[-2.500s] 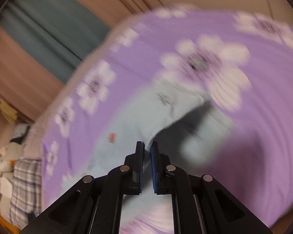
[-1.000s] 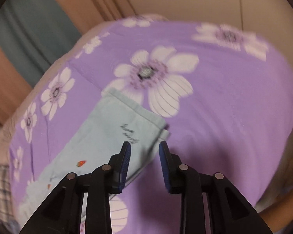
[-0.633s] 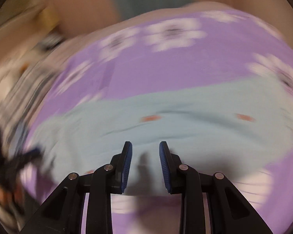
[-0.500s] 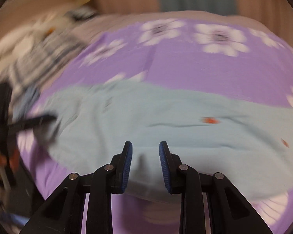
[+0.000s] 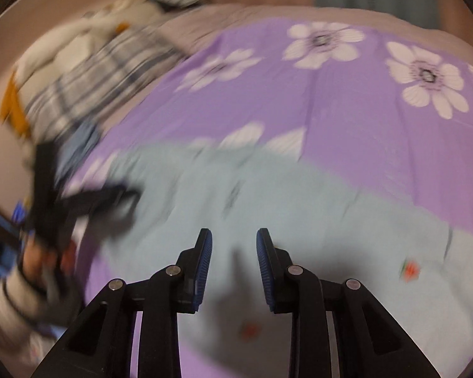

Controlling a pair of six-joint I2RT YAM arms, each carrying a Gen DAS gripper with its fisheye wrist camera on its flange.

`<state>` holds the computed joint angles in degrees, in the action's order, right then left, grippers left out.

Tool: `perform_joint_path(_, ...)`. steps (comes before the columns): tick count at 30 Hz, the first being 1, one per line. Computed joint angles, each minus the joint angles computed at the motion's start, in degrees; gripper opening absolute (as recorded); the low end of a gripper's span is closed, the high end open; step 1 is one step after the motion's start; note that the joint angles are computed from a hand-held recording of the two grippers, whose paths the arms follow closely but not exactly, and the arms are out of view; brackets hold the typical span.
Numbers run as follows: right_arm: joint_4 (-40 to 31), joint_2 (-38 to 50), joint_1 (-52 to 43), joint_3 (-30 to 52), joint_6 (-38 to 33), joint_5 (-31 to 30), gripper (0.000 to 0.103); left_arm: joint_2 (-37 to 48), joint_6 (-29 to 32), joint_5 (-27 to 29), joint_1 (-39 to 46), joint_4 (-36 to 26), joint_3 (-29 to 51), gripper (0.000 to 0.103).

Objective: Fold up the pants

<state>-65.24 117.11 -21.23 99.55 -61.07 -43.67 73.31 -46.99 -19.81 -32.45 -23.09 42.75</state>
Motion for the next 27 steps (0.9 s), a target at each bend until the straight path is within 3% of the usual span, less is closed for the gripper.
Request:
perform_joint_path(2, 2.80, 1.71, 2.95, 2.56, 4.80, 0.14, 0.029, -0.41, 0.54, 1.25, 0.98, 1.28, -0.72, 0.060)
perform_joint_path(5, 0.22, 6.57, 7.69, 10.94, 6.52, 2.66, 0.029, -1.12, 1.39, 1.59, 1.19, 3.21, -2.07, 0.060)
perform_joint_path(10, -15.28, 19.07, 12.06, 31.26, 5.34, 8.71, 0.029, -1.35, 2.20, 1.31, 0.66, 4.08, -2.61, 0.062)
perform_joint_path(12, -19.92, 22.33, 13.72, 34.90, 3.21, 13.27, 0.032, -1.36, 2.78, 1.66, 0.74, 4.79, -2.90, 0.065)
perform_joint_path(15, -11.58, 16.05, 15.04, 23.03, -0.49, 16.49, 0.032, -0.39, 3.31, 1.17, 0.32, 4.84, -2.30, 0.068)
perform_joint_path(17, -4.93, 10.11, 15.33, 13.74, -3.54, 15.39, 0.005, 0.16, 3.58, 0.68, -0.01, 4.84, -2.03, 0.069)
perform_joint_path(23, 12.29, -0.17, 17.66, -4.11, 1.37, 18.97, 0.004, 0.94, 3.05, 0.75, 0.01, 4.58, -1.43, 0.071)
perform_joint_path(26, 17.32, -2.58, 16.64, -7.28, 6.80, 17.54, 0.016, 0.73, 2.73, 1.65, 0.55, 4.23, -1.31, 0.072)
perform_joint_path(27, 17.93, -3.54, 15.61, -8.09, 9.14, 16.09, 0.026, 0.83, 2.59, 1.90, 0.69, 3.92, -1.07, 0.072)
